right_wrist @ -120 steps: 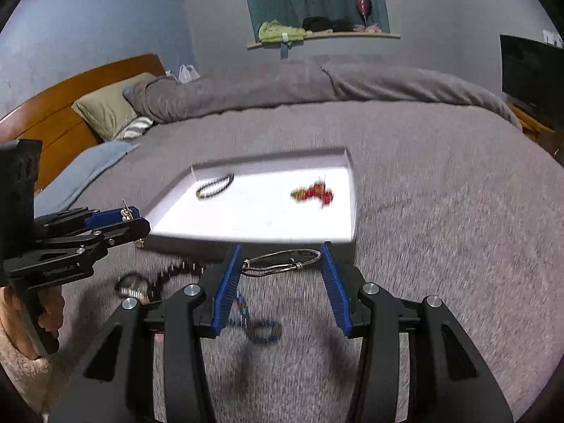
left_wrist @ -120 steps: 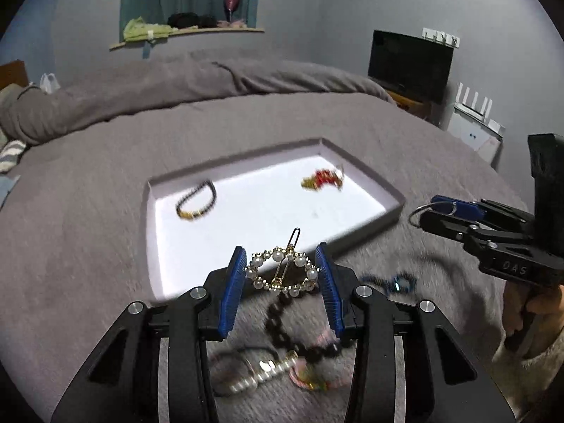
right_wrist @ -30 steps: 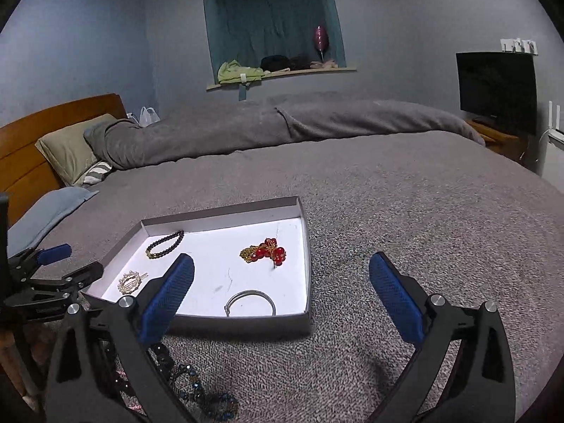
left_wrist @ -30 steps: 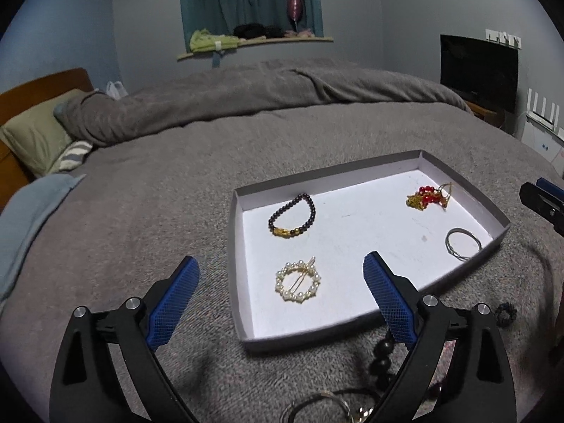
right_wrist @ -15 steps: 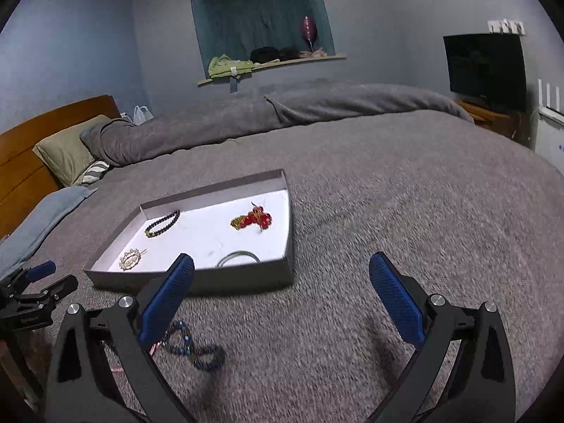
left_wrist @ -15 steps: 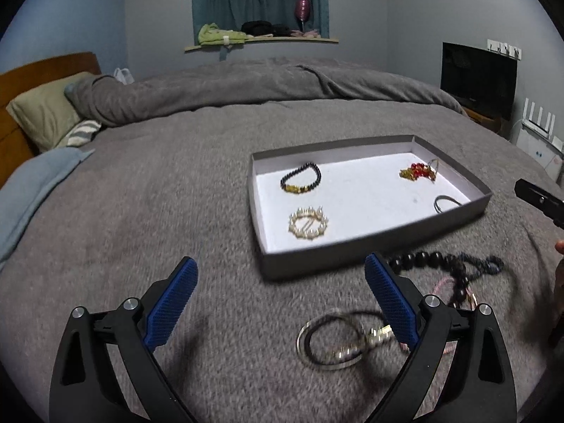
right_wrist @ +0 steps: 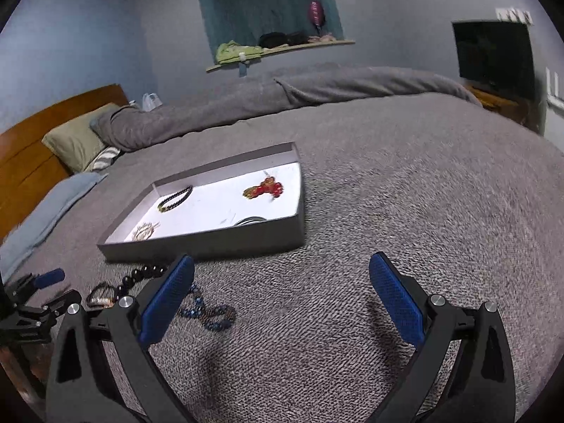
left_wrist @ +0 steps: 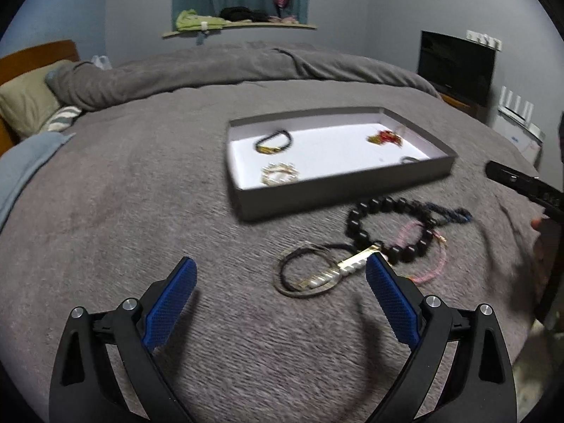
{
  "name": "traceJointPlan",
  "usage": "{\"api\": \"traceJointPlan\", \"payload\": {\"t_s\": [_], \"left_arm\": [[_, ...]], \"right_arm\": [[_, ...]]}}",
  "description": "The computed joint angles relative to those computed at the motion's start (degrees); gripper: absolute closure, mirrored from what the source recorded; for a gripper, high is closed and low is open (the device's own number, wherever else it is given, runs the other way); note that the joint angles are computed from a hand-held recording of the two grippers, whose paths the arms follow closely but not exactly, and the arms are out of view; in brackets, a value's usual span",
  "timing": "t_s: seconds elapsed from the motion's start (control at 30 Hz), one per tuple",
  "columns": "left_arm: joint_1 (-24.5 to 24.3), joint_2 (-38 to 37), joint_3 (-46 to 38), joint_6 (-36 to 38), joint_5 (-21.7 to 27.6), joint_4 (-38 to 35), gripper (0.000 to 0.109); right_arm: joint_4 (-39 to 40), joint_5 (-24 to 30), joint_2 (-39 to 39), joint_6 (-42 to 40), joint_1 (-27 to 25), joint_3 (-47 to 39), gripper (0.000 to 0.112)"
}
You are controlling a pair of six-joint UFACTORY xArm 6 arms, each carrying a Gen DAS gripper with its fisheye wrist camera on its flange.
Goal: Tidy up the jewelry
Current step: 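Withdraw both open tools back toward the jewelry pile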
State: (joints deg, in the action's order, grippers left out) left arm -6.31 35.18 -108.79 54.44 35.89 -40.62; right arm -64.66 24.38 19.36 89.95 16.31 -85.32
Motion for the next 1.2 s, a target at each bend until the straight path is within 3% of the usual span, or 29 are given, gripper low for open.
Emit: {"api": "traceJointPlan", "payload": {"t_s": [0.17, 0.33, 0.6, 0.93, 1.03, 1.2], "left_arm": [[-0.7, -0.8, 1.7, 2.8, -1.3, 0.2, 0.013], [-0.5, 1.1, -0.9, -0.2, 0.0, 2.8, 0.013], [-0.2, 2.7, -3.4, -3.3, 1.7, 4.1, 0.013], [-0.3, 2.7, -3.3, -3.1, 2.1, 4.3, 0.013], [-0.3, 2.5, -3.1, -2.8, 1.9, 4.1, 0.013], [-0.4, 2.6, -3.2, -2.8, 2.2, 4.1, 0.013]], "right_arm": [[2.4, -1.0, 1.1, -7.1, 0.7, -1.2, 0.014], [7.3, -4.5, 2.4, -12.6, 0.6, -1.9, 0.014], [12.9, -4.5, 3.7, -20.6, 1.6, -2.8, 0.015], [25.2, -1.0, 6.8, -35.1, 3.3, -5.9, 0.064], [26.4, -0.5, 7.1, -36.7, 3.6, -6.1, 0.07], [24.8, 0.7, 7.5, -37.1, 4.0, -7.1, 0.071]]}}
